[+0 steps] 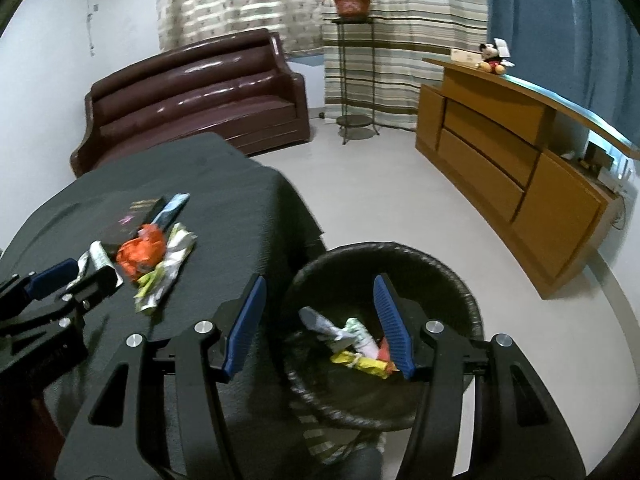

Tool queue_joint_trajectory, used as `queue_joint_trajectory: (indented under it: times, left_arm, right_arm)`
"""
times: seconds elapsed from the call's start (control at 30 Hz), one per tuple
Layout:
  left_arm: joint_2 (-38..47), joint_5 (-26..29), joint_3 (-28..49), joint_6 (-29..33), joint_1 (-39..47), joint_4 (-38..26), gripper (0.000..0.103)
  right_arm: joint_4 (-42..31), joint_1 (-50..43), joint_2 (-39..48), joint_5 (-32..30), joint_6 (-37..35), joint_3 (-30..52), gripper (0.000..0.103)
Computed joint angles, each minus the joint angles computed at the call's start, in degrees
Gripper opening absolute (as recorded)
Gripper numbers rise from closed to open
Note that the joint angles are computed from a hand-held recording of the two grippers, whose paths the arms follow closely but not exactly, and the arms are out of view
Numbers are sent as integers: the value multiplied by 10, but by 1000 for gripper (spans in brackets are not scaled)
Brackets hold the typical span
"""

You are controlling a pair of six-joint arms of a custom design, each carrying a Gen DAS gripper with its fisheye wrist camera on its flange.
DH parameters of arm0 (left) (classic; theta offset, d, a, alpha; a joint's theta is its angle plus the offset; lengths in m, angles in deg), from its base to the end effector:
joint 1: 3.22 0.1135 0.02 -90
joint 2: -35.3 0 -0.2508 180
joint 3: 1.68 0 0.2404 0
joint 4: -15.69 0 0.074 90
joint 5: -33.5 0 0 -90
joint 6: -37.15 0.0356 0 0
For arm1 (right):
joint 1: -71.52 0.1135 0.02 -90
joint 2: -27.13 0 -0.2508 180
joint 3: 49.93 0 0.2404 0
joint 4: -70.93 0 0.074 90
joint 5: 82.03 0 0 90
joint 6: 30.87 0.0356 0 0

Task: Collect trash
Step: 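Move both open grippers back over the trash on the table, then grasp the silver-white string-tied strip with the left gripper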

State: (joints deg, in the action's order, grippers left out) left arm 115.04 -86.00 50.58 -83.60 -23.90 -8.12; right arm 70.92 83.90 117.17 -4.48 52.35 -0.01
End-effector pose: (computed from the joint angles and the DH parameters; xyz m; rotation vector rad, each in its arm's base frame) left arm 0.2441 -0.0734 0.1674 -0.4166 2.2880 0.1963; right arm 0.2788 0.0691 0.1393 -0.4904 2.2152 0.2983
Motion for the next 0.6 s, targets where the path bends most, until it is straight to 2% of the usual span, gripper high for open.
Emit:
queue_joint_trajectory:
  times: [0.23,0.53,0.6]
  left_arm:
    - [-54,9,-64,0,70,-11,62]
    - [-35,82,-70,2,142,-12,62]
    - [-36,103,-74,10,154,-7,51]
  right_arm:
    - [1,57,-21,22,12,-24,55]
    - [0,102,-29,40,23,-36,55]
    - [0,107,-29,40,25,-36,55]
